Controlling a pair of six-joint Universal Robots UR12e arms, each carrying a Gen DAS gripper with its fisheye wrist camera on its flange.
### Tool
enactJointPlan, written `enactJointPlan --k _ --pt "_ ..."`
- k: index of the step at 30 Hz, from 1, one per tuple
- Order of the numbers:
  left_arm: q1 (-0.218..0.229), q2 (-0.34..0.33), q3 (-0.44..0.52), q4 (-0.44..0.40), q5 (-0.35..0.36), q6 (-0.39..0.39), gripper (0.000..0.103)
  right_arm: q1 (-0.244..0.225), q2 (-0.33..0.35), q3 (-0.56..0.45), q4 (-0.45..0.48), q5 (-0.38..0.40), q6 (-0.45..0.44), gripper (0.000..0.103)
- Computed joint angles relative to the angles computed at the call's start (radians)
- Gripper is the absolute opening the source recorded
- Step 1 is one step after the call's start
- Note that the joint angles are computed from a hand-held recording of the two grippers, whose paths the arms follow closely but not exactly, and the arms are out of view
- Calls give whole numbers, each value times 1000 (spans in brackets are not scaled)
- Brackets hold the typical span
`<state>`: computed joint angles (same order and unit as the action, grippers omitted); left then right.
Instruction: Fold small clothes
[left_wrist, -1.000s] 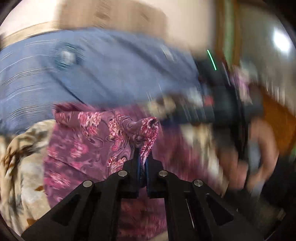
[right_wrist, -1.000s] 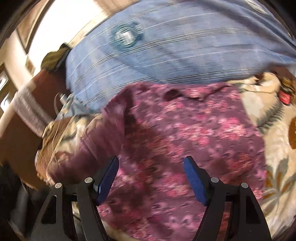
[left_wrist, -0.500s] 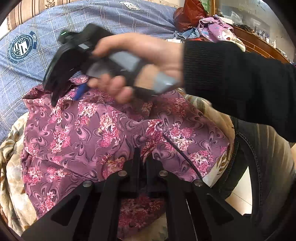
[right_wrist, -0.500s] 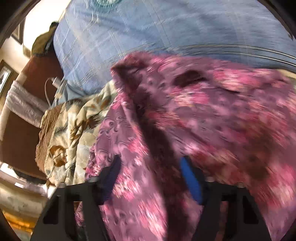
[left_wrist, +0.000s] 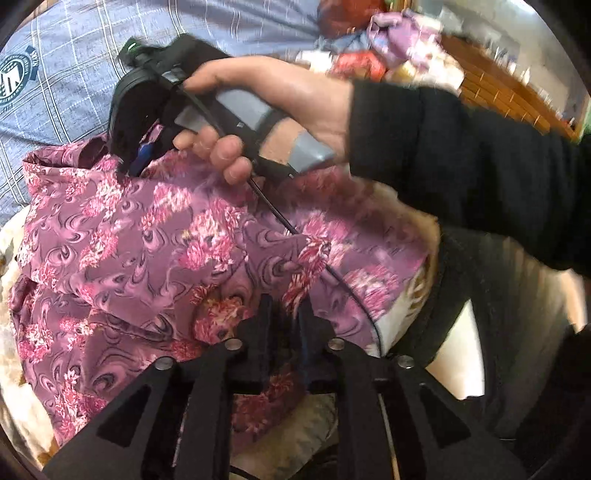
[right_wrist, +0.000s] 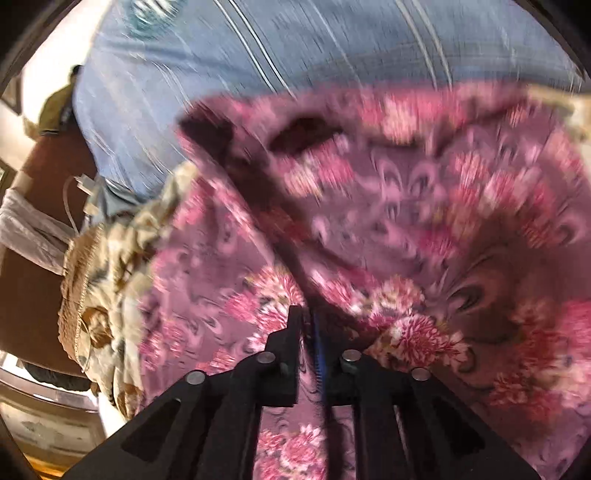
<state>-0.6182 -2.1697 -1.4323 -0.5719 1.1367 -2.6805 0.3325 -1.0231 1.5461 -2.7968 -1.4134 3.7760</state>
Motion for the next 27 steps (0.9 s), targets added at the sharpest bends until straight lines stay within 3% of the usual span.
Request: enactJointPlan --k 1,2,3,4,6,9,11,14,16,18,21,24,25,27 --pt "14 7 -7 16 -47 -22 24 4 -15 19 -34 -15 12 43" --pt "33 11 -18 58 -104 -65 37 8 -33 43 -63 -29 24 54" --pt "46 15 -28 104 -129 -110 52 14 -54 71 -89 -50 34 54" --pt "61 17 -35 151 -141 -162 56 18 -77 101 -107 -61 44 55" --pt "87 13 -44 265 -124 -328 59 28 -131 182 -156 -72 79 55" --pt "110 -6 -33 323 -54 -559 61 52 -189 289 -227 -67 145 55" --pt "113 -24 -9 280 34 -681 61 71 -200 329 -253 -50 189 55" --pt "118 -49 22 196 54 -771 61 103 -178 333 -213 -22 211 54" --pt "118 -61 30 186 27 -815 61 112 -170 321 -135 -30 207 48" --pt "117 -75 43 164 -6 -838 61 117 -166 299 -56 -32 204 8" --pt "103 -86 58 120 48 -835 60 131 -205 327 -101 -97 183 8" --pt "85 -92 74 74 125 -794 61 147 -240 339 -25 -213 154 8" --pt "80 -93 76 68 141 -781 60 142 -238 341 -1 -214 143 8" --pt "78 -86 72 61 147 -774 61 118 -221 355 4 -133 117 14"
